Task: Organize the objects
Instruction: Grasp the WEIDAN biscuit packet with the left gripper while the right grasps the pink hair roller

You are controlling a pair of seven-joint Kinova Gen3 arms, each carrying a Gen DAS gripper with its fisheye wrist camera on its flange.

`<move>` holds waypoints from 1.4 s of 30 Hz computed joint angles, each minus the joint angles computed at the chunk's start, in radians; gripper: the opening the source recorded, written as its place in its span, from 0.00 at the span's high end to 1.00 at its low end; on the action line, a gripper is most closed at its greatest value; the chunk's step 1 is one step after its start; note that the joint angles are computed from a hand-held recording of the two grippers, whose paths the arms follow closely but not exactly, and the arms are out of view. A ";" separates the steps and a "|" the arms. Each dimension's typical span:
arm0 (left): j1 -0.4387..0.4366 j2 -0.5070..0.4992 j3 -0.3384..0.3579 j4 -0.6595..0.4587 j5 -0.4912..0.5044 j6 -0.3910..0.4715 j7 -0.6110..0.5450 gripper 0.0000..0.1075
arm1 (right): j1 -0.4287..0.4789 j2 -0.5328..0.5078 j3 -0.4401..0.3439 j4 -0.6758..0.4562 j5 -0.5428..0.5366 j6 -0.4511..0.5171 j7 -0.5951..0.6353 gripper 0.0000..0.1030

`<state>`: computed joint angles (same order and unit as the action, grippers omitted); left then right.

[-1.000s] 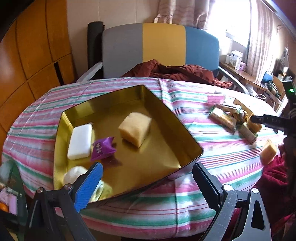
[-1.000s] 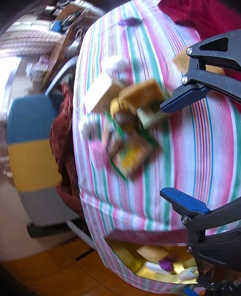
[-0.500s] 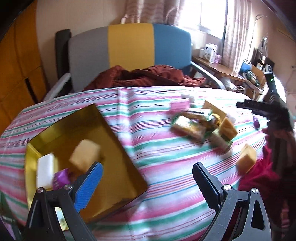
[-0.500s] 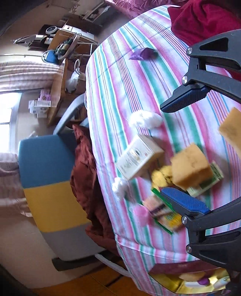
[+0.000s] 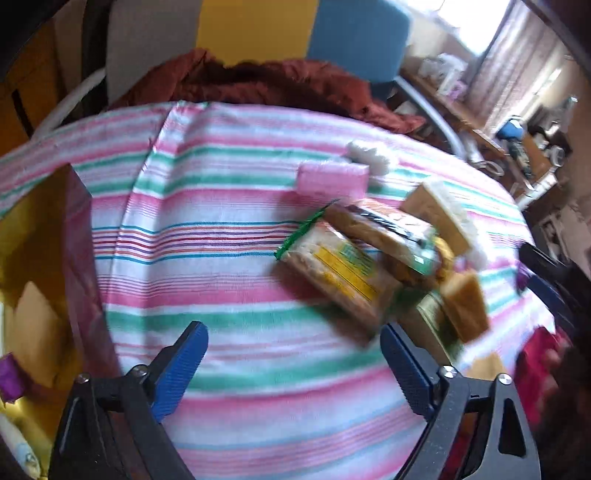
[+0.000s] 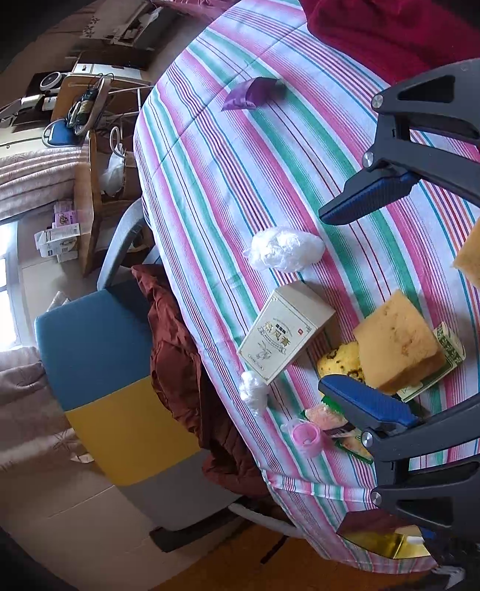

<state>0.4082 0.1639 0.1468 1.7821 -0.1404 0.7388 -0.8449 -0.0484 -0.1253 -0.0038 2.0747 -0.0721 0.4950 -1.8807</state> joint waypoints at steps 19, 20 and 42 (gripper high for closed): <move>0.129 0.267 -0.084 -0.299 -0.110 0.157 0.110 0.10 | 0.002 0.023 0.050 -0.017 -0.204 0.047 0.226 0.18; 0.129 0.264 -0.075 -0.290 -0.127 0.153 0.106 0.10 | 0.004 0.024 0.052 -0.017 -0.210 0.048 0.230 0.18; 0.116 -0.040 0.012 0.221 -0.367 -0.196 0.182 0.53 | -0.069 0.050 -0.022 -0.089 -0.148 0.093 0.299 0.18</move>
